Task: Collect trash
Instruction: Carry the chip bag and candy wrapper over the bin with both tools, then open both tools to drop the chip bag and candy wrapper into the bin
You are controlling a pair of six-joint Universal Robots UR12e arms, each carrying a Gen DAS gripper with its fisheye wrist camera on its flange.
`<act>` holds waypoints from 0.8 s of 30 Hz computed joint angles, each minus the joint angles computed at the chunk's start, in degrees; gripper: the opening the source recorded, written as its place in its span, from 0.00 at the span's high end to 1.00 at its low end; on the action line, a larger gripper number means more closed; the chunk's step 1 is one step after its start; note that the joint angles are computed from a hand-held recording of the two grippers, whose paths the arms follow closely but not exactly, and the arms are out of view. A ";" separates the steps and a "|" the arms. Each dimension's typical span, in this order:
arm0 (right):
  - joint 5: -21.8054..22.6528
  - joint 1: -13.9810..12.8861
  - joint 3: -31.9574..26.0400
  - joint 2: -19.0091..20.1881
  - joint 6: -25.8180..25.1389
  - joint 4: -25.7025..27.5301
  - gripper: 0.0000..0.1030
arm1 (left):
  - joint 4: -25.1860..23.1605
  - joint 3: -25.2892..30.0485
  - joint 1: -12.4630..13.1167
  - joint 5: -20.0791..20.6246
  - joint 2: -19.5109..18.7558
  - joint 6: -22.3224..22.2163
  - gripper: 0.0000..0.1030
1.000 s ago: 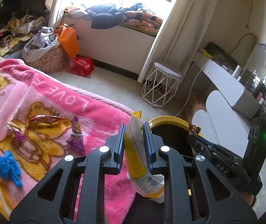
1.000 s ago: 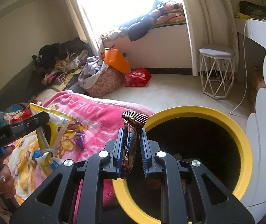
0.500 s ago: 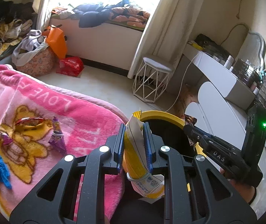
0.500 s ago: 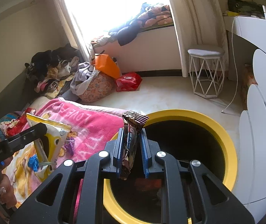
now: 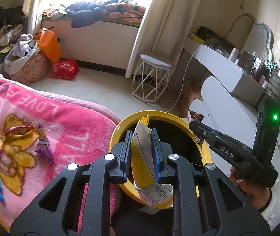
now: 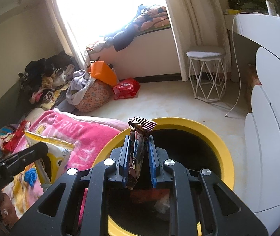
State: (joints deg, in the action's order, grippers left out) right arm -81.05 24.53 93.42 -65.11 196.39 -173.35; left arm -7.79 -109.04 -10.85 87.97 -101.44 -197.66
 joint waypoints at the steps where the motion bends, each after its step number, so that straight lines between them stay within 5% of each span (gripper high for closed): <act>1: -0.06 -0.09 0.07 0.00 0.08 -0.07 0.84 | -0.05 0.14 -0.11 -0.10 -0.17 0.14 0.86; 24: -1.27 -1.54 0.89 0.54 2.53 1.74 0.84 | -1.71 3.50 -1.27 -2.57 -4.94 0.64 0.86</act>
